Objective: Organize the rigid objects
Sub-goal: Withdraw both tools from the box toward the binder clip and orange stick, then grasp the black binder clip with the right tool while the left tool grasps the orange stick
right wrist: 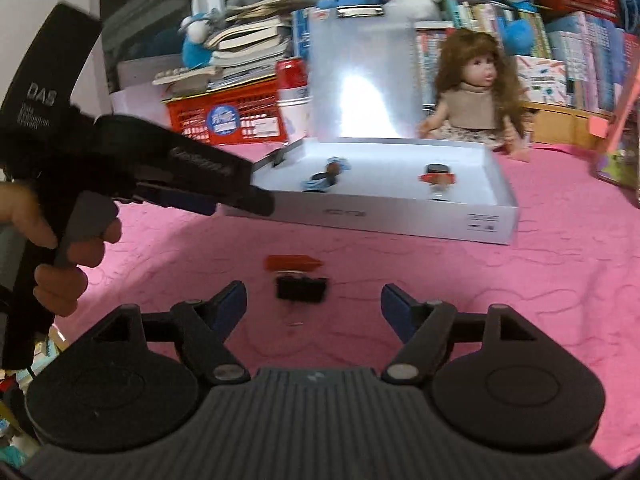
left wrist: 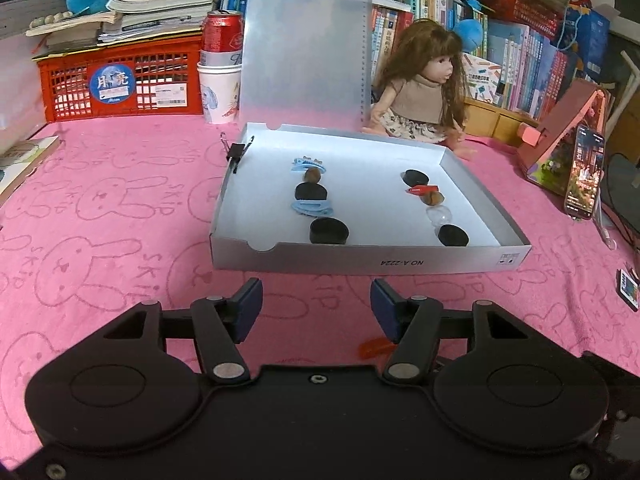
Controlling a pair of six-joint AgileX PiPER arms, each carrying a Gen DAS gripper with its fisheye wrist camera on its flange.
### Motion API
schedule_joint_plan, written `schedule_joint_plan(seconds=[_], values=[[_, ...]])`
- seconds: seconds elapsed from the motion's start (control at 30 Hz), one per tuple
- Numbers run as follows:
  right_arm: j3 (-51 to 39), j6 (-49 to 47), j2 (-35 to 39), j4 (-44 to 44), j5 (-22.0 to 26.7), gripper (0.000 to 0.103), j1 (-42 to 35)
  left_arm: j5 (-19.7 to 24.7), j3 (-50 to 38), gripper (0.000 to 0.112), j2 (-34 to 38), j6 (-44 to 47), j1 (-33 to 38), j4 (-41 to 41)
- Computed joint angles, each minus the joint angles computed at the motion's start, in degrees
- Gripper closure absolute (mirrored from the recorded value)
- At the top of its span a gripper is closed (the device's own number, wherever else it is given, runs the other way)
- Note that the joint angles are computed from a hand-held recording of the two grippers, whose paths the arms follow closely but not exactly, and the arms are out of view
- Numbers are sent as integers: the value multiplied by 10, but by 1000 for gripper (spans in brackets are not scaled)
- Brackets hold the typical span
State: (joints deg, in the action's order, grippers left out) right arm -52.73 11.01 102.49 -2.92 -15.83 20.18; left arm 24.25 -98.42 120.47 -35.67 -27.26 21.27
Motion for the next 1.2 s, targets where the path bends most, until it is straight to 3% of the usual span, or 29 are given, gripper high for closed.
schedule_joint_plan(seconds=[0.13, 0.2, 0.27, 0.3, 0.37, 0.53, 0.67, 0.77, 0.9, 1.03, 1.13, 1.2], values=[[-27, -79, 24, 101, 7, 27, 21, -12, 19, 54, -10, -22, 3, 15], [-36, -116, 34, 147, 10, 41, 27, -14, 23, 54, -12, -26, 4, 16], [-41, -176, 40, 215, 9, 62, 34, -18, 31, 54, -16, -35, 5, 19], [-38, -189, 40, 230, 2, 67, 35, -20, 33, 54, -17, -36, 5, 18], [-31, -163, 35, 211, -2, 68, 30, -28, 46, 53, -22, -46, 4, 23], [-5, -230, 17, 294, -25, 68, 12, -54, 85, 51, -33, -127, -15, 90], [14, -282, 1, 349, -46, 68, -12, -65, 106, 48, -29, -252, -43, 202], [23, -285, -6, 358, -54, 68, -30, -41, 99, 47, -12, -379, -70, 305], [36, -267, -9, 354, -75, 68, -41, 30, 75, 41, 23, -540, -114, 458], [39, -252, -5, 341, -83, 68, -46, 99, 31, 41, 63, -557, -145, 499], [37, -242, 0, 331, -87, 68, -46, 120, -10, 41, 87, -503, -146, 440], [36, -240, 2, 330, -89, 68, -45, 122, -9, 41, 91, -520, -147, 457]])
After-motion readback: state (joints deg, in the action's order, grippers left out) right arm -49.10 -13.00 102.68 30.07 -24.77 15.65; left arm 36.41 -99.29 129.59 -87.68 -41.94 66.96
